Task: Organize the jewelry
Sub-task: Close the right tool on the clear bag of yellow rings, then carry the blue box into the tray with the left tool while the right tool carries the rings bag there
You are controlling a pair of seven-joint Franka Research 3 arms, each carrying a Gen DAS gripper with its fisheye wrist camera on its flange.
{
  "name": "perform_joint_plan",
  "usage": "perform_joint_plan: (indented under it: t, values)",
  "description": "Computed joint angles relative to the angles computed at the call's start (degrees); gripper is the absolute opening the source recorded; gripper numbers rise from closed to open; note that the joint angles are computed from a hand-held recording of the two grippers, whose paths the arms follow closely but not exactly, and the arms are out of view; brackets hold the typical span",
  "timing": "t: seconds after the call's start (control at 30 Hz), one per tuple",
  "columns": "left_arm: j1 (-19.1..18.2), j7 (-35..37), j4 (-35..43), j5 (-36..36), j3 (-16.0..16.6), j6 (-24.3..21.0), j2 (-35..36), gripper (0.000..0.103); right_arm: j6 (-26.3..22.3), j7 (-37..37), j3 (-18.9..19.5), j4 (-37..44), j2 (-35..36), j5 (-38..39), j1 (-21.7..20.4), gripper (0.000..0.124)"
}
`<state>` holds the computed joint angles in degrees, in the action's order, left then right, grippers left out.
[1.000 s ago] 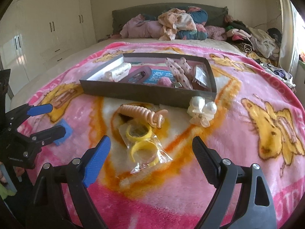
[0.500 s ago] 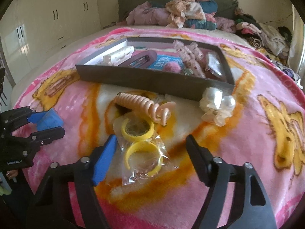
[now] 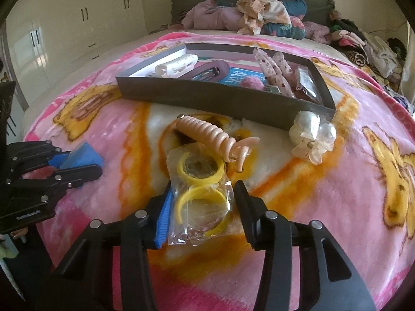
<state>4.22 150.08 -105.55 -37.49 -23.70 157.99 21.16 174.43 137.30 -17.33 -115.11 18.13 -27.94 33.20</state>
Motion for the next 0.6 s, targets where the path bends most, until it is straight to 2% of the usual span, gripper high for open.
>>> perform_joint_plan:
  t: [0.07, 0.27, 0.43, 0.5, 0.6]
  values:
    - [0.1, 0.3, -0.1, -0.4, -0.3, -0.1, -0.2, 0.018, 1.5, -2.2, 2.7, -1.1, -0.7, 2.9, -2.3, 0.042]
    - [0.6, 2.6, -0.4, -2.8, -0.9, -0.1, -1.0, 0.018, 4.7, -8.6, 6.2, -3.4, -2.4, 11.0, -4.7, 0.039]
    - [0.2, 4.4, -0.6, -5.3, -0.8, 0.1, -1.8, 0.018, 5.7, -11.3, 4.5, -4.0, -3.4, 14.5, -2.5, 0.039]
    - [0.0, 5.1, -0.5, -6.1, -0.7, 0.2, -2.0, 0.018, 6.2, -10.8, 1.1, -4.6, -4.1, 14.1, 0.7, 0.039]
    - [-0.4, 5.5, -0.1, -7.3, -0.4, 0.1, -2.2, 0.018, 7.0, -10.4, -1.4, -5.4, -5.0, 13.7, 3.0, 0.039]
